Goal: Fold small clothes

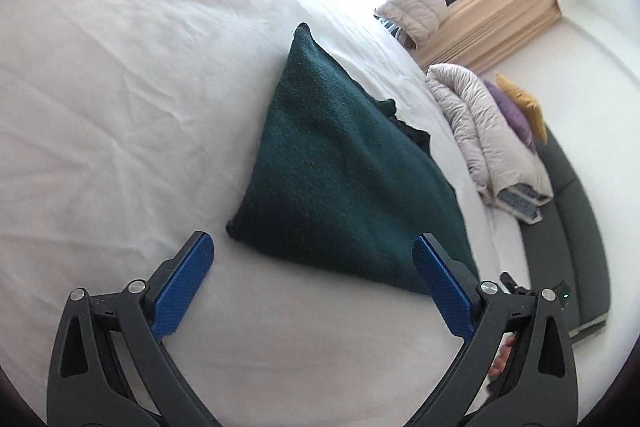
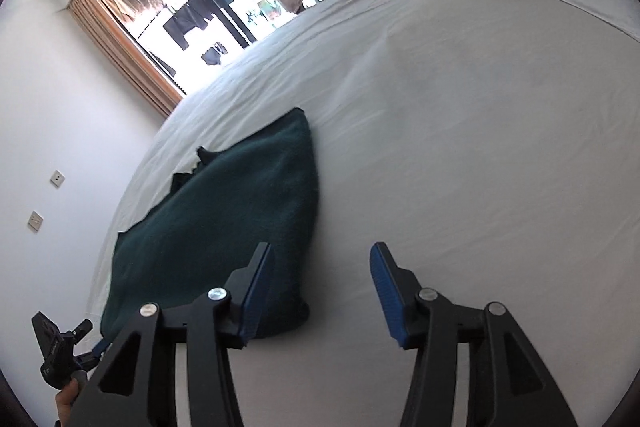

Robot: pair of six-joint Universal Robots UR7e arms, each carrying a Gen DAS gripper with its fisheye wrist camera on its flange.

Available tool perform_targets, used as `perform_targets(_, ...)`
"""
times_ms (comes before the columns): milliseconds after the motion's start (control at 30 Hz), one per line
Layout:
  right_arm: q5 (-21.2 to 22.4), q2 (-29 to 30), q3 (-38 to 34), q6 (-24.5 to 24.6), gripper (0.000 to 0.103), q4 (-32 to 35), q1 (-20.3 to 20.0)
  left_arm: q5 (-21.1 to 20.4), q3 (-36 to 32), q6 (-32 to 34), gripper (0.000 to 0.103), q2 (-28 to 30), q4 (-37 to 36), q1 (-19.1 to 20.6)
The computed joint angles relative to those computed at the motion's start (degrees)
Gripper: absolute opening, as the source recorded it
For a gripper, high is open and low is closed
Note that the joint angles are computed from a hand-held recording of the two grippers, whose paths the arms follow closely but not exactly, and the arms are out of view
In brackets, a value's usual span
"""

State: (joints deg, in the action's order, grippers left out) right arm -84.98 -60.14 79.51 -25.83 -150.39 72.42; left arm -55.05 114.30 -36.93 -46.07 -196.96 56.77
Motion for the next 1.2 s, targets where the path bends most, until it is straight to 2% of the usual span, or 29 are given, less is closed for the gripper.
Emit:
perform_targets(67, 4.50, -0.14, 0.38, -1.01, 0.054, 1.46, 0.41, -1.87, 0.67, -2.69, 0.101, 1.19, -4.27, -0.09)
perform_targets(167, 9.66, 0.83, -0.42, -1.62, 0.052, 6.24, 1.40, -1.51, 0.19, -4.23, 0.102, 2.61, -6.65, -0.21)
perform_targets(267, 9.16, 2.90, -1.70, -1.61, 0.039, 7.85, 3.30, -1.45, -0.61, -5.83, 0.103, 3.41, -8.67, 0.26)
perform_targets(300, 9.06, 3.65, -2.13, -1.42, 0.038, 8.03, 3.81, -1.66, -1.29, -6.00, 0.103, 3.65, -8.19, 0.44)
perform_targets(433, 8.50, 7.02, -5.58, -0.98, 0.015, 12.06, 5.78, -4.97, -6.52, -4.89, 0.103, 5.43, -5.10, 2.08)
perform_targets(600, 7.29, 11.00, -9.82, -0.96, 0.010, 16.33, 7.92, -10.55, -12.27, -3.76, 0.101, 7.71, -1.94, 4.12)
perform_targets(733, 6.63, 14.74, -14.22, -0.40, 0.009, 19.89, 9.33, -12.08, -14.47, -3.35, 0.089, 9.35, -2.65, 4.77)
perform_targets(867, 3.28, 18.61, -18.58, 1.08, 0.009, 22.79, 10.06, -12.40, -16.39, -2.54, 0.074, 11.08, -4.09, 5.87)
perform_targets(933, -1.59, 20.67, -20.68, 3.06, 0.009, 24.17, 10.27, -14.28, -18.08, -2.25, 0.049, 11.87, -3.75, 6.99)
perform_targets(967, -2.55, 21.33, -21.25, 3.99, 0.000, 24.69, 9.94, -15.12, -18.87, -2.78, 0.042, 12.09, -2.80, 7.58)
perform_targets(1000, -1.12, 21.41, -21.11, 4.22, 0.000, 24.68, 9.32, -15.14, -19.51, -2.90, 0.032, 12.33, -2.16, 7.94)
perform_targets(1067, 0.15, 21.22, -20.64, 3.57, 0.000, 24.27, 8.85, -15.27, -20.52, -1.83, 0.028, 12.89, -1.56, 8.38)
perform_targets(1200, -3.05, 20.81, -20.15, 2.53, 0.000, 23.55, 9.90, -14.79, -21.71, -0.69, 0.020, 13.58, -0.90, 8.39)
